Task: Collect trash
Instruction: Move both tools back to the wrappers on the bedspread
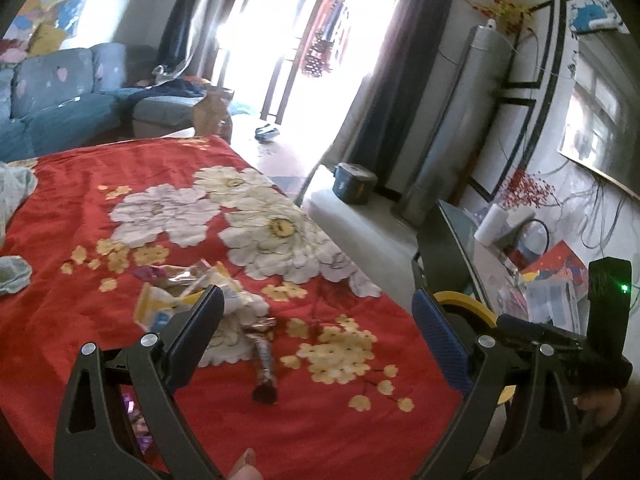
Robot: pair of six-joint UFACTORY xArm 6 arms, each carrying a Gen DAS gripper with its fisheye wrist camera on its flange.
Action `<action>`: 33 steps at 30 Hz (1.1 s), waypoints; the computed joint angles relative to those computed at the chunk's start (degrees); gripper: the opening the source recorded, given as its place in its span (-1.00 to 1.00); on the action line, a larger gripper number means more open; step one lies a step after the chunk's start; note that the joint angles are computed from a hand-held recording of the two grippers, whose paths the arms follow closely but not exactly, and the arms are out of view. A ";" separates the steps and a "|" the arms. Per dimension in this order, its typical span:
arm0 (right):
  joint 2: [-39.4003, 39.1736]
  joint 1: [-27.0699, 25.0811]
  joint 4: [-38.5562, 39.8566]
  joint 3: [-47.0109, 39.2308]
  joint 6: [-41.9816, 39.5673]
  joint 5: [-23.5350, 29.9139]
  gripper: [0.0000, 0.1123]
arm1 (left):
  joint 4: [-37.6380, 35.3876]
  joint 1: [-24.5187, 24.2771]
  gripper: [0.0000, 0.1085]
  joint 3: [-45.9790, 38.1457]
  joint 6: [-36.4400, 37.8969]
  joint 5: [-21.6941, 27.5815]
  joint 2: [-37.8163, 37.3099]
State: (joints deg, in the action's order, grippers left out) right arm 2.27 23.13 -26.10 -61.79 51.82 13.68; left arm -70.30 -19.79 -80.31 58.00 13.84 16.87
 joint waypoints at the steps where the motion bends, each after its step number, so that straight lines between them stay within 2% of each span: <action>1: 0.71 0.59 1.15 -0.82 -1.37 -0.06 0.15 | -0.58 0.37 0.69 0.36 0.33 -0.35 -0.28; 18: 11.91 7.77 18.54 -14.46 -20.77 1.63 0.15 | -6.29 5.48 0.69 2.44 2.55 -1.72 -2.09; 24: 15.32 9.34 23.59 -18.56 -26.11 2.65 0.15 | -5.17 6.94 0.69 2.42 0.81 -2.26 -1.67; 33: 20.67 10.32 26.23 -25.25 -28.93 5.07 0.15 | -2.36 8.70 0.69 2.00 -2.64 -2.72 -0.38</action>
